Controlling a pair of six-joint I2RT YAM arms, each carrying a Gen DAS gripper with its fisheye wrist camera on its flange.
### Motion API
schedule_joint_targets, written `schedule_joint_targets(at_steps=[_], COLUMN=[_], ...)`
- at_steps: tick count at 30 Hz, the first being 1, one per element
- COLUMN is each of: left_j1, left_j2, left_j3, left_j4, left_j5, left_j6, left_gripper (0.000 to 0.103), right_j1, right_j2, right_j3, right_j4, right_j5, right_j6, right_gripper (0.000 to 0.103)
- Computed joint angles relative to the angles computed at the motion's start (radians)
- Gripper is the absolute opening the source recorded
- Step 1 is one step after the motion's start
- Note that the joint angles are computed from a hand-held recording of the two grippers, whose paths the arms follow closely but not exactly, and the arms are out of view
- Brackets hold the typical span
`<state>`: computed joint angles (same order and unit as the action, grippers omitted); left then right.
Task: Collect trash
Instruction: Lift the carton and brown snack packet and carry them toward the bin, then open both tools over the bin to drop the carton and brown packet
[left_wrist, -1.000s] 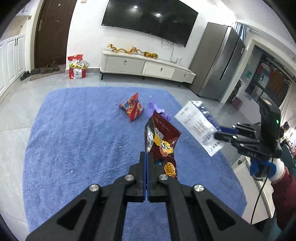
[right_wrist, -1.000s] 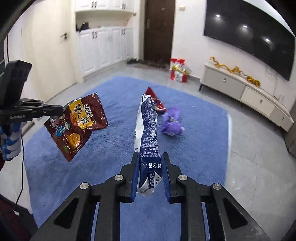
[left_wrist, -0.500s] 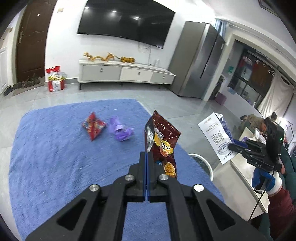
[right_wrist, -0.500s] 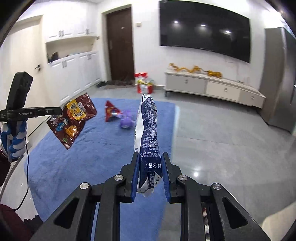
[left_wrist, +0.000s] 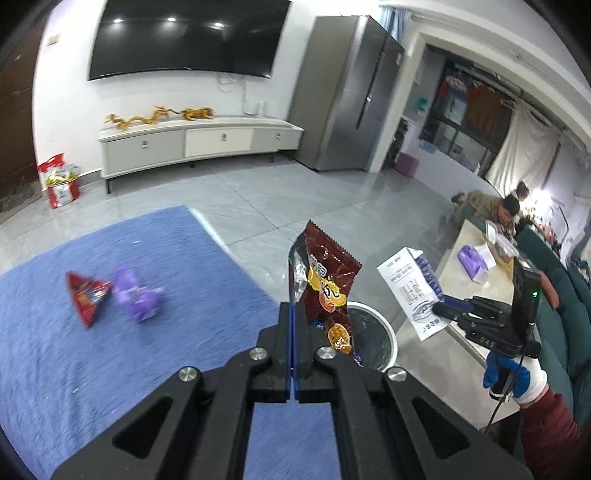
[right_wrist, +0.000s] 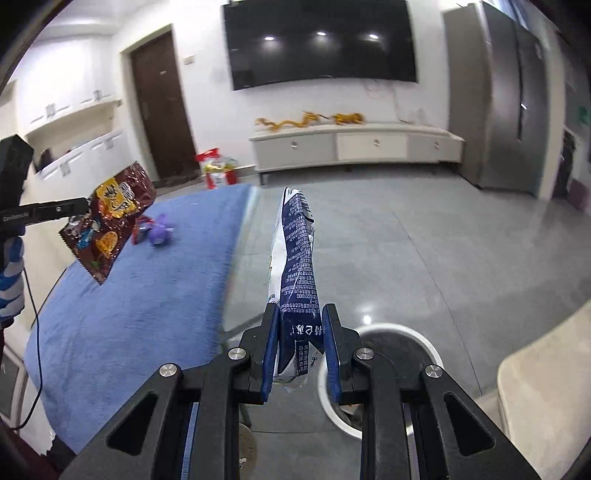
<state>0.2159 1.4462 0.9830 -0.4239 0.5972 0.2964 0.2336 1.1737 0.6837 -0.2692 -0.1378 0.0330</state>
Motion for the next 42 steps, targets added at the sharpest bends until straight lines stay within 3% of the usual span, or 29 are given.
schedule_joint_targets(at_steps=[9, 16, 23, 27, 30, 35, 42], left_j1=[-0.403, -0.601, -0.679, -0.697, -0.698, -0.676, -0.627], left_j2=[0.279, 0.567, 0.842, 0.962, 0.998, 0.954, 0.790], left_j3=[0.169, 0.406, 0.661, 0.769, 0.804, 0.747, 0.574], left_j4=[0.095, 0.073, -0.011, -0.052, -0.069, -0.035, 0.034], left_j5=[-0.260, -0.388, -0.397, -0.378, -0.349, -0.311, -0.272], left_j6=[-0.174, -0.260, -0.325, -0.348, -0.361, -0.371, -0.376], left_gripper=[0.000, 0.000, 0.003, 0.004, 0.004, 0.005, 0.006], right_j1=[-0.243, -0.344, -0.351, -0.349, -0.372, -0.407, -0.402], right_j2=[0.232, 0.491, 0.743, 0.842, 0.844, 0.777, 0.594], right_j3=[-0.039, 0.012, 0.068, 0.084, 0.054, 0.007, -0.092], right_j4=[0.173, 0.296, 0.405, 0.454, 0.481, 0.477, 0.453], right_j5=[-0.082, -0.106, -0.086, -0.049, -0.056, -0.055, -0.046], right_j6=[-0.018, -0.004, 0.045, 0.091, 0.103, 0.069, 0.037], right_gripper=[0.023, 0.023, 0.025, 0.041, 0.041, 0.042, 0.043])
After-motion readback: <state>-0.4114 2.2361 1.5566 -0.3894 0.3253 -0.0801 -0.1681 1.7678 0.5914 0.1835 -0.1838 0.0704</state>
